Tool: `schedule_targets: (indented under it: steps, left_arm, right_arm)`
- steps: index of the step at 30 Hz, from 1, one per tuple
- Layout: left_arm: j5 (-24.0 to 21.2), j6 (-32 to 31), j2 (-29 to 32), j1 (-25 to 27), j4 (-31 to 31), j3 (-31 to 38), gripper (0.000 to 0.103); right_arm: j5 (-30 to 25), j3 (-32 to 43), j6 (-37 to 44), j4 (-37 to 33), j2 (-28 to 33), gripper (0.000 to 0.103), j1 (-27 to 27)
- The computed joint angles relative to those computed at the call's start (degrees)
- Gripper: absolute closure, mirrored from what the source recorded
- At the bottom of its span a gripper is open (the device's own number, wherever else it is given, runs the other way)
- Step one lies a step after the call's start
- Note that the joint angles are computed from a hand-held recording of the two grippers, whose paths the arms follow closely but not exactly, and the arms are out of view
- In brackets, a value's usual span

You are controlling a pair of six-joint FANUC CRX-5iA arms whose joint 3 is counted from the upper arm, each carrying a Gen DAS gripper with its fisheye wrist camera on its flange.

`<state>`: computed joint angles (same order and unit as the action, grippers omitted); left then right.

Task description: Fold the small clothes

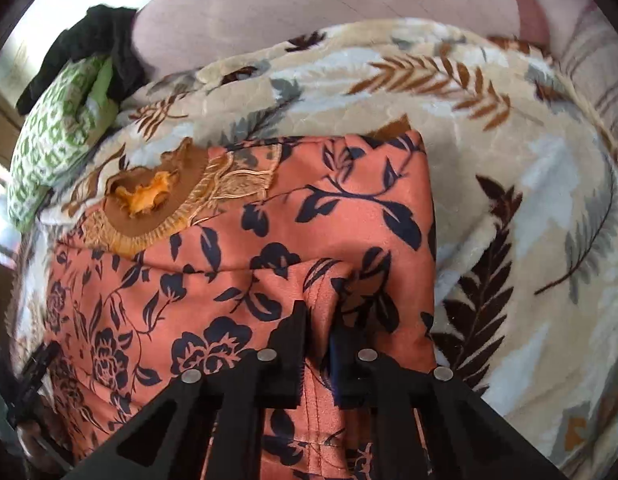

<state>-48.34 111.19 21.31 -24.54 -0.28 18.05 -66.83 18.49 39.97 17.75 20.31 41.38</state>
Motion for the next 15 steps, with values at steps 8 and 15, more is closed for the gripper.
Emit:
schedule_targets:
  steps: [8,15]
  left_arm:
    - [4.82,2.54,-1.94,-2.34,-7.13,0.13,0.021]
    - [-4.44,1.86,2.38,-1.88,-5.70,5.09,0.019]
  right_arm:
    - [-2.87,-1.32,-2.36,9.68,2.59,0.087,-0.11]
    - [10.65,-14.01,-17.42,12.47,-7.93,0.050,-0.05]
